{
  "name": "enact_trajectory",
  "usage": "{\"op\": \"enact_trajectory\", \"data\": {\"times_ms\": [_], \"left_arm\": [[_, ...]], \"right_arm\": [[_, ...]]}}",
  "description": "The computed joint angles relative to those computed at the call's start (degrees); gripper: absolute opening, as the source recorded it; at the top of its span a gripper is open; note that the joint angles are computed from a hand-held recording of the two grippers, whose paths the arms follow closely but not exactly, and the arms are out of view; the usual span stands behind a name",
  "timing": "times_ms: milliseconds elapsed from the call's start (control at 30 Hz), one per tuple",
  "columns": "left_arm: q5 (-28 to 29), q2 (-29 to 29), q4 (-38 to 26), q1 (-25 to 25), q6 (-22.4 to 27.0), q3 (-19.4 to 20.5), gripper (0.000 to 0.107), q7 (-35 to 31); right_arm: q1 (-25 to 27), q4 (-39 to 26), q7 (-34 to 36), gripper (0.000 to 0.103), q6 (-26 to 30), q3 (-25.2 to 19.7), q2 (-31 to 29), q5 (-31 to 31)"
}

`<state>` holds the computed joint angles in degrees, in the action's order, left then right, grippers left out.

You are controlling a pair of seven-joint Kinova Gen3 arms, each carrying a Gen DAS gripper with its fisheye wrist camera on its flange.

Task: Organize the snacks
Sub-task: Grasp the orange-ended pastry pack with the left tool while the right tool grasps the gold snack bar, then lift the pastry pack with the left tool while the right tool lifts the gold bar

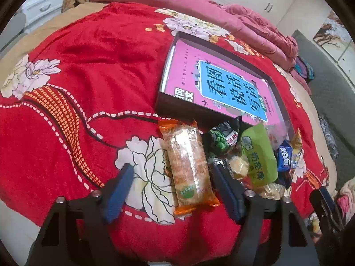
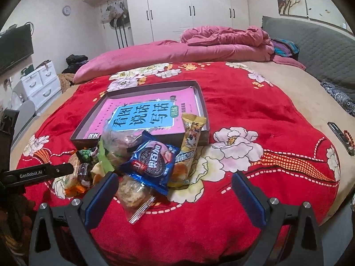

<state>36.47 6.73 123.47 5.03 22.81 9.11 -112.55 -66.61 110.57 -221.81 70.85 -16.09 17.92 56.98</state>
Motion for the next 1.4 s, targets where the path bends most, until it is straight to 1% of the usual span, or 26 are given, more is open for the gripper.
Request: {"op": "enact_trajectory", "data": {"times_ms": [67,133,200,300,567,733,800,867,967,1067,1100,1167,1300,1367,1400], "left_arm": [[1.50,0.44,-0.23,-0.63,0.28,0.29,0.067,-1.50],[3.84,1.17,-0.63,-1.65,1.22,0.79,0.057,-4.14],[5.33,2.18,-1.31,-2.21,2.48,1.02,0.053,-5.78],[6.73,2.89,-1.81,-2.43,2.93,1.28,0.047,-7.18],[7.76,5.57,-3.88,-3.07,4.05,1.56,0.045,-7.69],[6.73,7.10,-5.19,-3.22,4.63,1.83,0.043,-6.76],[6.16,7.49,-5.57,-3.17,4.55,2.04,0.042,-6.40],[5.44,7.79,-5.89,-3.04,4.44,2.16,0.042,-5.83],[4.88,8.06,-6.16,-3.37,4.51,2.47,0.042,-5.61],[4.41,7.96,-6.15,-3.47,4.30,2.77,0.040,-5.71],[4.85,7.89,-6.06,-3.80,4.10,3.17,0.039,-6.49],[5.05,7.78,-6.01,-4.02,4.15,3.39,0.038,-7.25],[5.13,8.05,-6.47,-4.13,4.99,3.25,0.038,-7.35],[5.64,8.27,-6.59,-4.48,5.40,3.26,0.037,-7.71],[5.95,8.34,-6.63,-4.65,5.57,3.29,0.037,-7.97]], "right_arm": [[0.30,0.24,-0.24,0.103,-0.45,0.07,-0.16,-0.11],[0.48,0.30,-0.15,0.103,-0.48,0.15,-0.22,-0.03],[0.55,0.32,-0.06,0.103,-0.18,0.21,-0.16,0.11],[0.95,0.69,-0.25,0.103,0.02,0.38,-0.37,0.18],[4.21,3.22,-2.58,0.103,-3.25,0.57,-2.29,-0.48],[6.44,5.00,-3.71,0.103,-5.83,0.75,-3.48,0.51],[7.82,6.09,-4.29,0.101,-8.00,0.94,-4.04,1.32],[9.52,7.18,-4.48,0.095,-11.20,1.11,-4.62,2.25],[12.67,8.43,-3.15,0.077,-17.22,1.66,-5.14,3.03],[14.64,9.01,-2.01,0.067,-21.63,2.26,-5.09,3.54],[15.04,9.42,-2.34,0.064,-23.15,2.52,-5.16,4.33],[15.90,10.44,-3.53,0.055,-26.51,3.05,-5.38,6.59],[17.09,10.52,-3.31,0.049,-28.83,3.60,-5.01,7.22],[17.70,10.95,-3.66,0.037,-30.82,3.99,-5.04,8.33],[17.86,11.21,-3.91,0.034,-31.52,4.12,-5.11,8.96]]}}
